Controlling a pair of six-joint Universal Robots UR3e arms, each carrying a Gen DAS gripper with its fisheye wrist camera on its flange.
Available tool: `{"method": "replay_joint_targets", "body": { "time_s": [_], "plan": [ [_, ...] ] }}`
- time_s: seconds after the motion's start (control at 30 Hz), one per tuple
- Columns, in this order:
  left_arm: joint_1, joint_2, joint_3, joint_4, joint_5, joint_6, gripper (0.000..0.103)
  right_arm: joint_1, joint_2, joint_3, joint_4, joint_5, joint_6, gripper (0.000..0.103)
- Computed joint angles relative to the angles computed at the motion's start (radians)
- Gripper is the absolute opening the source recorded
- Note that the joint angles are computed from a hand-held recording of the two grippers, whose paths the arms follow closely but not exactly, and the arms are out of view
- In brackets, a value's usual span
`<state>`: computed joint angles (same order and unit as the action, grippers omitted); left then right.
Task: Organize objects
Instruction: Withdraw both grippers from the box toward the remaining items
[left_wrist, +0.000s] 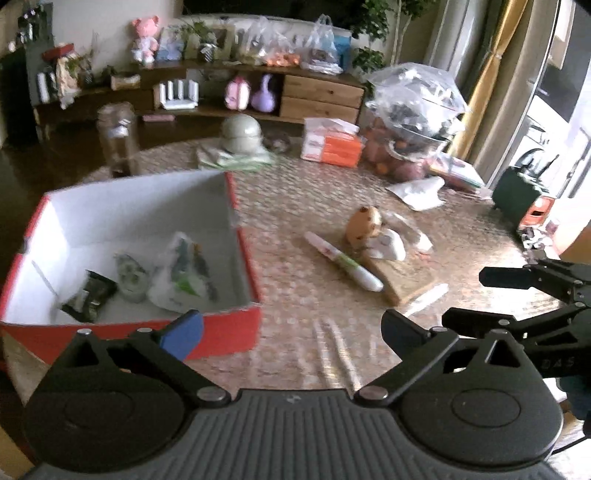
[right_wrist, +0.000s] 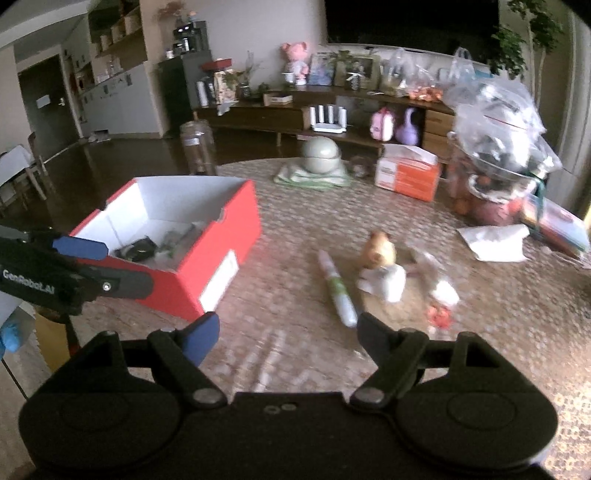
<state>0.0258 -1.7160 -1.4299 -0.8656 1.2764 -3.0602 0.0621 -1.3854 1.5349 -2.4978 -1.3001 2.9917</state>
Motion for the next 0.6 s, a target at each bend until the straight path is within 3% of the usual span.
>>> {"method": "replay_joint_targets", "body": {
  "time_s": [0.3, 0.6],
  "plan": [
    [-0.173, -0.196, 0.192, 0.0, 0.137, -0.1, 0.103, -0.122, -0.071, 0.135, -0.04, 0.022, -0.058, 0.081],
    [-0.286, -0.499, 0.563, -0.098, 0.291, -0.21, 0.103, -0.206, -0.048, 0.178, -0.063, 0.054, -0.093, 0.081]
  ]
}}
